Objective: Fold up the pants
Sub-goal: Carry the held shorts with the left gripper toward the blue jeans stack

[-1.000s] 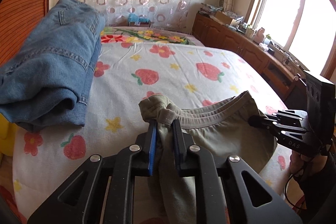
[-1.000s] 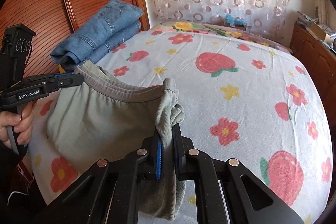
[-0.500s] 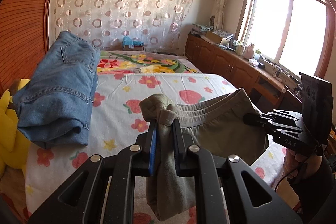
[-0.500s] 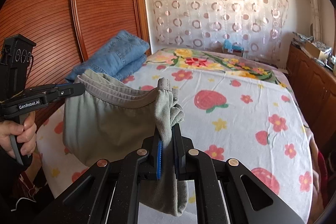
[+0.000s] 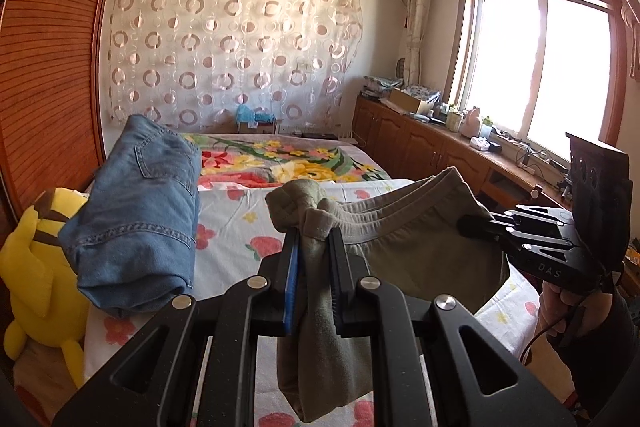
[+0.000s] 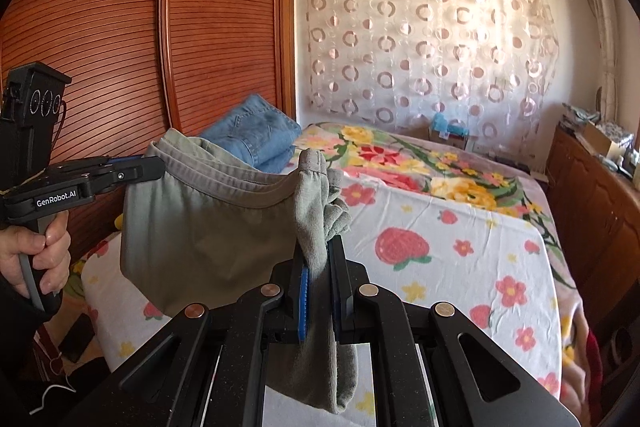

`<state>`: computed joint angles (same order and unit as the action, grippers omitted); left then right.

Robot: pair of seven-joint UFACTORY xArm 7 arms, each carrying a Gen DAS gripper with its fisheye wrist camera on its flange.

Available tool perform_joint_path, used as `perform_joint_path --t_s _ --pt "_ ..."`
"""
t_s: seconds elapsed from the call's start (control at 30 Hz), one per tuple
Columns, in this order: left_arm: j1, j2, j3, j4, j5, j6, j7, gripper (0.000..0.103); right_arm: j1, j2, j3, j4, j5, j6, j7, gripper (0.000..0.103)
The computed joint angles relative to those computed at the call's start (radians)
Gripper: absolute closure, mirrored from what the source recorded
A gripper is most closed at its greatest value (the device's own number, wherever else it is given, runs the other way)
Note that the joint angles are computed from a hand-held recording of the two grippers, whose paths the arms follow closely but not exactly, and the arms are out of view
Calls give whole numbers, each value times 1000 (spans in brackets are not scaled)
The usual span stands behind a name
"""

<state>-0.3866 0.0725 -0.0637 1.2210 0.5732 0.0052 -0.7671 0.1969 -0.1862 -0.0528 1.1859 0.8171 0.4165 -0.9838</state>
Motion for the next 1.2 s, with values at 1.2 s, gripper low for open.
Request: perform_joint_path --t_s 1.2 --pt "161 -33 -2 -26 251 -14 -253 88 -115 352 150 407 -98 88 -61 95"
